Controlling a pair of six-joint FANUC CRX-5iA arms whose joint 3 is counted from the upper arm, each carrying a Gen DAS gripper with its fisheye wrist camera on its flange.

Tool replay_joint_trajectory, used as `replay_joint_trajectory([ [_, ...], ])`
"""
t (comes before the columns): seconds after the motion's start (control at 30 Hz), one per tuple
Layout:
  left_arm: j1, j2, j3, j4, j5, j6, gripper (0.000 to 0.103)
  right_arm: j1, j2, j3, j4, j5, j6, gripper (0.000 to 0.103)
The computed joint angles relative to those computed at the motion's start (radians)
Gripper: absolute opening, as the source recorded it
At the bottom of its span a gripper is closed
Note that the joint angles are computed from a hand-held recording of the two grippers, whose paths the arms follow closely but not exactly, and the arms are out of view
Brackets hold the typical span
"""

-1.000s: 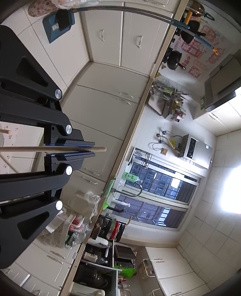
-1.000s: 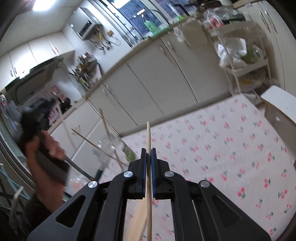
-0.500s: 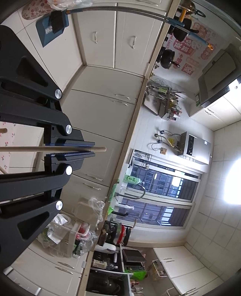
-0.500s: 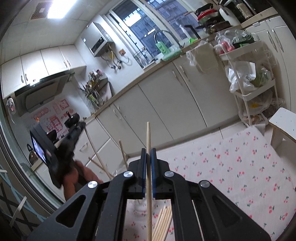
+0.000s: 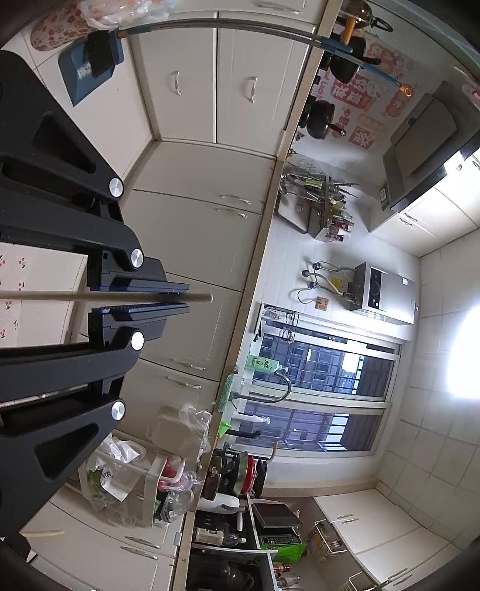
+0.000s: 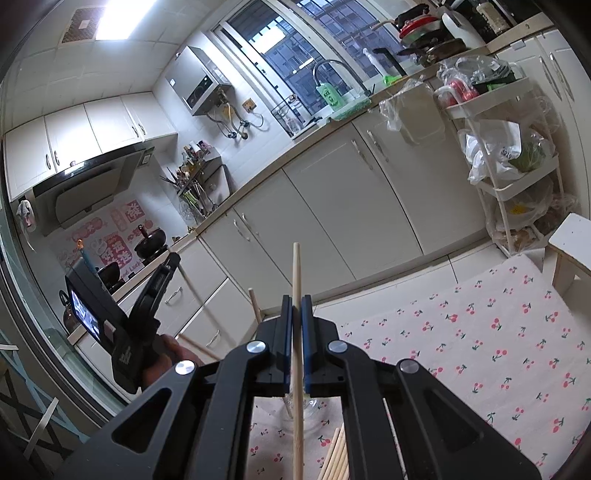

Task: Organize utensils
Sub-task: 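Raise the left tool's stick and lower it into the jar while the right tool holds its stick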

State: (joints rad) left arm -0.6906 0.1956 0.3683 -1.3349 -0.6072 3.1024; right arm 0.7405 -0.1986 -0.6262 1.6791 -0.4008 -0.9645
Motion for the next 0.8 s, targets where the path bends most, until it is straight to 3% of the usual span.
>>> replay_joint_trajectory([
  [0.2, 0.025, -0.007, -0.017, 0.069, 0.042, -0.079, 0.005, -0.015, 0.005, 0.000, 0.038, 0.011, -0.039, 0.006],
  [0.3, 0.038, -0.009, -0.023, 0.128, 0.067, -0.178, 0.005, -0.036, 0.020, 0.016, 0.102, 0.020, -0.093, 0.006],
  [0.43, 0.093, -0.021, -0.044, 0.312, 0.139, -0.377, 0.006, -0.085, 0.060, 0.055, 0.261, 0.018, -0.239, 0.006],
  [0.5, 0.120, -0.028, -0.059, 0.401, 0.165, -0.469, 0.010, -0.119, 0.088, 0.081, 0.362, 0.019, -0.354, 0.006],
  [0.57, 0.130, -0.043, -0.074, 0.426, 0.170, -0.488, 0.029, -0.144, 0.113, 0.108, 0.435, 0.018, -0.446, 0.006],
  [0.63, 0.130, -0.061, -0.090, 0.415, 0.169, -0.472, 0.040, -0.171, 0.147, 0.141, 0.525, 0.012, -0.554, 0.006],
  [0.8, 0.146, -0.142, -0.165, 0.407, 0.179, -0.431, 0.049, -0.185, 0.236, 0.221, 0.611, -0.040, -0.670, 0.006],
])
